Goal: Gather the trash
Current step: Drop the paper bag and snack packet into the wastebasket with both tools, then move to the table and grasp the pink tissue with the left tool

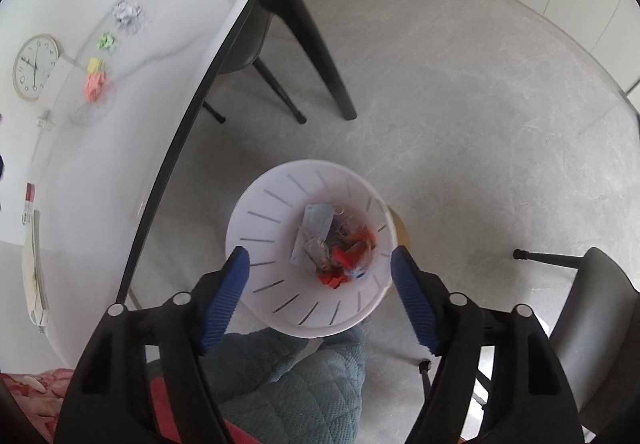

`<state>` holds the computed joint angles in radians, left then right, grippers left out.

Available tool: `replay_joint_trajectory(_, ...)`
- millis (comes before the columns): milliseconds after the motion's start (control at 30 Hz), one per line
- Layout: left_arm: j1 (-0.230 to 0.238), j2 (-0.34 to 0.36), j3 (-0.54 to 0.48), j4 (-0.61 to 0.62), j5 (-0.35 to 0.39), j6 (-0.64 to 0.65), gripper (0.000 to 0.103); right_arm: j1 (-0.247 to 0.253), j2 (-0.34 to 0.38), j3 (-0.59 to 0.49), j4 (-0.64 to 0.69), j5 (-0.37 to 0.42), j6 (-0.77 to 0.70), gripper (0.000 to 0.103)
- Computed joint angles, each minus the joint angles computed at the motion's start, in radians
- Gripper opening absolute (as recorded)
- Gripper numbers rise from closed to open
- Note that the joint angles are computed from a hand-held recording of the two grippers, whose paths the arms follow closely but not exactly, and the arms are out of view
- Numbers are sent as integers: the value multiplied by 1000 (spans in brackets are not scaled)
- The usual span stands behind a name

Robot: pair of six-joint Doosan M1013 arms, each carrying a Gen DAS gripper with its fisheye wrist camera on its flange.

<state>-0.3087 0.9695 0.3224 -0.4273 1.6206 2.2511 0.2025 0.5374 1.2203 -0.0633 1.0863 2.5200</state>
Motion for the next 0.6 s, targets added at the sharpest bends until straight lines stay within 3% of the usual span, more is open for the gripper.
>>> replay_joint_trajectory(233, -23, -44, 106, 7, 1, 36, 32, 2, -74, 40, -118, 24, 62, 85)
replay_joint_trajectory(333, -31, -56, 135, 16, -11, 36, 48, 3, -92, 43, -150, 24, 81, 88)
replay_joint_trajectory(400, -33, -61, 144, 16, -14, 35, 66, 5, -102, 45, -166, 21, 88, 89)
replay_joint_trajectory(467, -33, -69, 159, 14, -37, 39, 77, 7, -107, 44, -174, 19, 89, 89)
replay_joint_trajectory(600, -28, -81, 175, 11, -74, 38, 88, 13, -108, 33, -185, 18, 82, 89)
